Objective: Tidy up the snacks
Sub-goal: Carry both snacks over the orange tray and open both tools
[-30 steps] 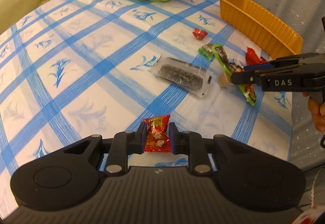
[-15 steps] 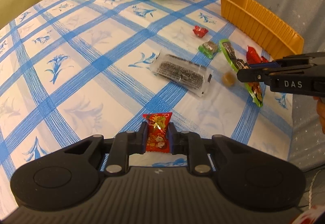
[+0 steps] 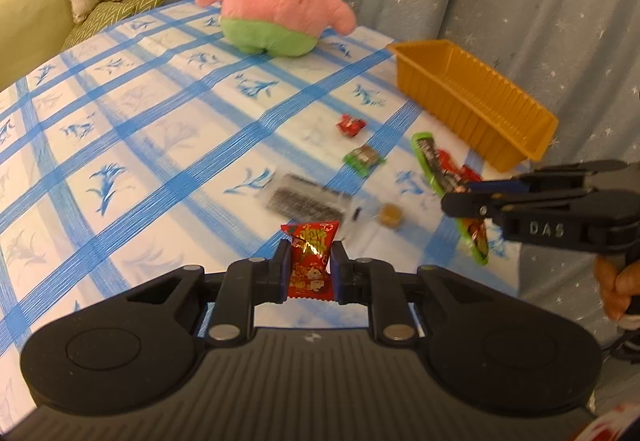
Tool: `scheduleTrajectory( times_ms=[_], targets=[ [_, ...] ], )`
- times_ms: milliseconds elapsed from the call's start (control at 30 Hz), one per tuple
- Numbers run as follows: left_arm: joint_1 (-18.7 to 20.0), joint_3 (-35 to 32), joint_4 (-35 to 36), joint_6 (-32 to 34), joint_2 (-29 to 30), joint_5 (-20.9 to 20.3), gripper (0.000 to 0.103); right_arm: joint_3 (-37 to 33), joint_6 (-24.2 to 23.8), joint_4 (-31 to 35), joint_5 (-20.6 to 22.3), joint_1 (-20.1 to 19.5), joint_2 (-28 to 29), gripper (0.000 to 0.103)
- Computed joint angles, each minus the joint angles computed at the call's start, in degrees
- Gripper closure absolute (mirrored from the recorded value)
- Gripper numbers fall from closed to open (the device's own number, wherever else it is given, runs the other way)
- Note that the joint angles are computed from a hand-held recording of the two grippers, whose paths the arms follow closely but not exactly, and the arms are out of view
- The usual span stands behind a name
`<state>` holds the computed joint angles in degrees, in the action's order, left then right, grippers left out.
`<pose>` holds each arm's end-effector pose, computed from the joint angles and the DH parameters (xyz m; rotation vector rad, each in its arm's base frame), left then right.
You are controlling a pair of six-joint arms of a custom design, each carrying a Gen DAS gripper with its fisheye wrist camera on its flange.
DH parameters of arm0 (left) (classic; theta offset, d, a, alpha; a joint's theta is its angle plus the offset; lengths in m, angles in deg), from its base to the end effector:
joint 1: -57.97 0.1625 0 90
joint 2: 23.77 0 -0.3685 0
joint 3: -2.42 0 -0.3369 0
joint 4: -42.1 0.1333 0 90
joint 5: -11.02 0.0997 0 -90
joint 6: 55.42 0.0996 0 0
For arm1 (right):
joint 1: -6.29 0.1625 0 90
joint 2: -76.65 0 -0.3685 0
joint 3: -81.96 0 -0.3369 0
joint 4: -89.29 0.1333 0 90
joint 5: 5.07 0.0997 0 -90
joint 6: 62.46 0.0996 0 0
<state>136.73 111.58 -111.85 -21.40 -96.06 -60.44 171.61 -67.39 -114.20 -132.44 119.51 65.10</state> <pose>0.0617 -0.5357 0.2727 0.9352 2.5174 -0.5470 0.2868 -0.4837 -0.1002 0.3394 -2.4408 0.9035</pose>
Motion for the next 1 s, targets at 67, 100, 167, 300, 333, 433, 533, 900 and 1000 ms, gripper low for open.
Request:
scheduleTrajectory(
  times_ms=[67,100,167,300,333,433,533,900,1000],
  targets=[
    [-1.2,0.7,-0.3,-1.3,-0.3,0.1,0.085,1.5,-0.3,-1.1,0.6,0.0,-1.1,0.076],
    [-2.0,1.1,-0.7,-2.0,-0.3,0.4,0.085,2.3,-0.7,-1.7,0.9,-0.1,-1.7,0.076],
    [-3.5,2.0,-1.8,-3.3,-0.1,0.8,0.085,4.2,-1.6,-3.1,1.4,-0.3,-3.2,0.076],
    [-7.3,3.5,-4.2,-6.8,1.2,2.4,0.085,8.3,-3.9,-5.4,2.6,-1.3,-7.0,0.076],
    [-8.2,3.8,-4.7,-7.7,1.7,2.6,0.085,9.4,-4.6,-6.1,2.8,-1.6,-8.0,0.076],
    [-11.1,4.5,-7.1,-9.9,3.8,3.7,0.085,12.8,-6.8,-8.2,3.9,-2.9,-11.2,0.076],
    [-13.8,4.3,-8.6,-12.8,6.3,4.4,0.085,16.1,-9.1,-9.9,5.1,-4.7,-14.6,0.076],
    [-21.4,1.1,-14.7,-18.7,17.7,5.9,0.085,23.6,-18.0,-12.9,9.0,-12.7,-24.7,0.076],
    [-22.7,-0.4,-15.7,-19.5,20.9,6.8,0.085,24.5,-19.8,-13.4,10.3,-15.2,-26.4,0.076]
  ],
)
